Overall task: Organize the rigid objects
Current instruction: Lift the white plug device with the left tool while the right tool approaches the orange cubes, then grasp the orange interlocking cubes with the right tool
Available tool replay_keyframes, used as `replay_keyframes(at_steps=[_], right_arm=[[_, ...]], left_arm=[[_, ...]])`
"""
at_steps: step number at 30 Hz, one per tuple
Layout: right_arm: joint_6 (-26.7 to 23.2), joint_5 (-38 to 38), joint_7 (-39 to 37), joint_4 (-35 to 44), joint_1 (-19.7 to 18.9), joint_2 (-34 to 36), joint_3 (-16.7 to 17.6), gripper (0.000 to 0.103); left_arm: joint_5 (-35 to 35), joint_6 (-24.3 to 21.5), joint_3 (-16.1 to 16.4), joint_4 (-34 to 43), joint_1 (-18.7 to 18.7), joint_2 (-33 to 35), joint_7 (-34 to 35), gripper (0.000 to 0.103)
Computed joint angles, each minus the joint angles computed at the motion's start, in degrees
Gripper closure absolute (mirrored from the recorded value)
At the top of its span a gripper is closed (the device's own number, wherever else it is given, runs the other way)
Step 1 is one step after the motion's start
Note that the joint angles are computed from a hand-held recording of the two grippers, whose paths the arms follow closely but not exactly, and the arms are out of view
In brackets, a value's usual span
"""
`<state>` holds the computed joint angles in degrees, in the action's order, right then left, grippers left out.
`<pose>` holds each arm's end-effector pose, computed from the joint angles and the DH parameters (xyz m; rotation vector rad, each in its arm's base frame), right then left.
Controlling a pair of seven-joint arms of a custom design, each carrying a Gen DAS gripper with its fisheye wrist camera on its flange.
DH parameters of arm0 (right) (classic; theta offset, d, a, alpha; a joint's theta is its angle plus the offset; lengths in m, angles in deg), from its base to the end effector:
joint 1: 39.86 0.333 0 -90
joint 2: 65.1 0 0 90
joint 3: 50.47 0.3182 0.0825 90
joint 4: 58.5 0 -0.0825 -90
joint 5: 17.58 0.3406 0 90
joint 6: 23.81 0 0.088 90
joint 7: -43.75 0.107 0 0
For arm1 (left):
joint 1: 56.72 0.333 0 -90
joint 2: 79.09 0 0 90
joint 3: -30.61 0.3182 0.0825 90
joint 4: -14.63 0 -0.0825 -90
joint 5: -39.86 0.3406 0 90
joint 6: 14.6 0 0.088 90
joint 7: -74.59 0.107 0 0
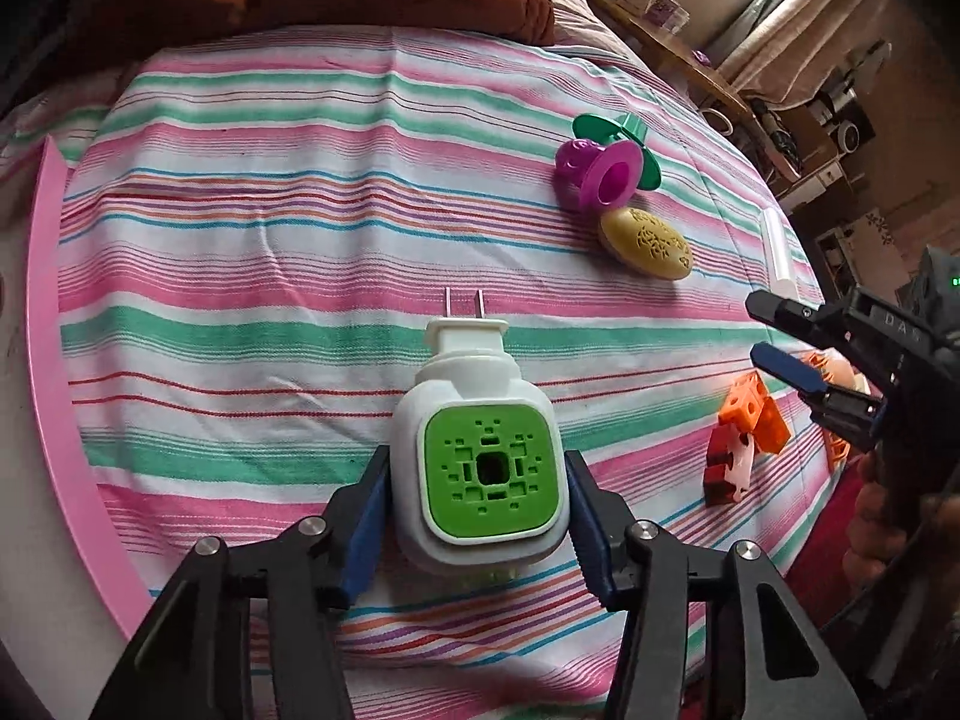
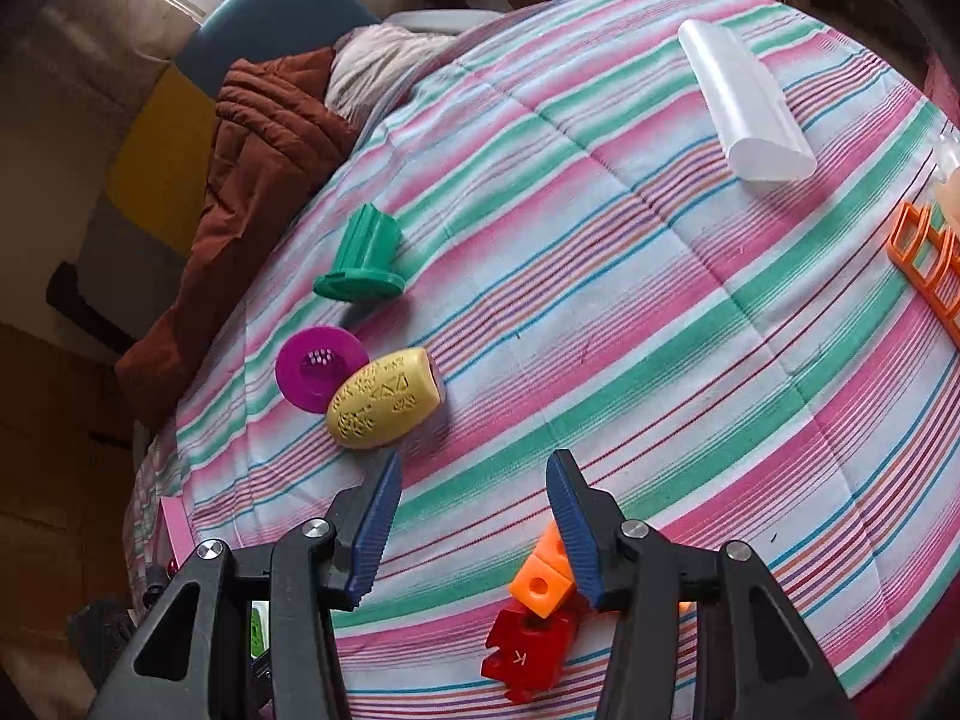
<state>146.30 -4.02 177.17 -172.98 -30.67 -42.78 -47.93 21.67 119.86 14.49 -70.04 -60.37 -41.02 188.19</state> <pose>0.6121 0.1081 0.3618 -0.9807 2.3584 -0.0734 0.6710 -0.2009 0.3457 1.5261 -2.5146 0.6755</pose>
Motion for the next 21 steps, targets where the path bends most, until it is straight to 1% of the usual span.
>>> replay_keyframes(at_steps=[1,3,6,7,8,10,12,13,14,16,19,20,21], right_arm=[[0.0,0.9,-0.9,-0.1,-0.9,-0.1,1.1,0.051],[-0.1,0.9,-0.4,-1.3,-0.4,-1.5,0.5,0.051],[-0.6,2.7,-2.6,-3.2,-1.8,-4.2,2.2,0.051],[-2.1,2.8,-3.3,-3.3,-1.7,-4.9,2.3,0.051],[-4.3,1.8,-3.3,-2.9,-1.1,-5.3,1.6,0.051],[-10.1,-1.1,-1.9,-1.4,0.7,-5.5,-0.3,0.051],[-16.5,-2.5,-1.1,0.7,1.2,-4.6,-0.9,0.051],[-18.6,-2.5,-0.9,1.7,1.2,-3.9,-0.9,0.051],[-19.1,-2.0,-0.7,2.2,1.2,-3.4,-0.8,0.051],[-18.0,-0.9,-0.6,3.0,1.1,-2.4,-0.4,0.051],[-14.7,-0.4,-1.9,5.2,0.9,0.1,0.0,0.051],[-13.5,1.8,-4.4,5.8,-0.4,0.8,1.7,0.051],[-11.4,5.5,-8.3,5.7,-2.5,1.1,4.3,0.051]], left_arm=[[0.4,1.1,0.0,-1.3,-0.1,-0.7,0.9,0.050],[0.8,2.4,-0.1,-3.1,0.0,-1.6,2.1,0.050],[-0.3,4.0,-0.7,-5.1,0.8,-2.5,4.1,0.050],[-0.6,4.4,-0.9,-5.6,1.1,-2.8,4.7,0.050],[-1.0,4.9,-1.1,-6.3,1.4,-3.2,5.3,0.050],[-1.8,5.5,-1.2,-7.7,1.8,-4.0,6.0,0.050],[-2.9,6.3,-1.5,-9.3,2.4,-4.9,7.0,0.050],[-3.5,6.8,-1.7,-10.3,2.8,-5.5,7.8,0.050],[-4.1,7.1,-1.8,-11.1,3.0,-6.0,8.4,0.050],[-5.1,7.8,-1.9,-12.7,3.4,-6.9,9.6,0.050],[-6.4,8.2,-2.1,-14.1,3.9,-7.7,11.2,0.050],[-7.2,8.2,-2.3,-14.2,4.2,-7.7,11.8,0.050],[-7.9,8.1,-2.4,-14.3,4.5,-7.7,12.4,0.050]])
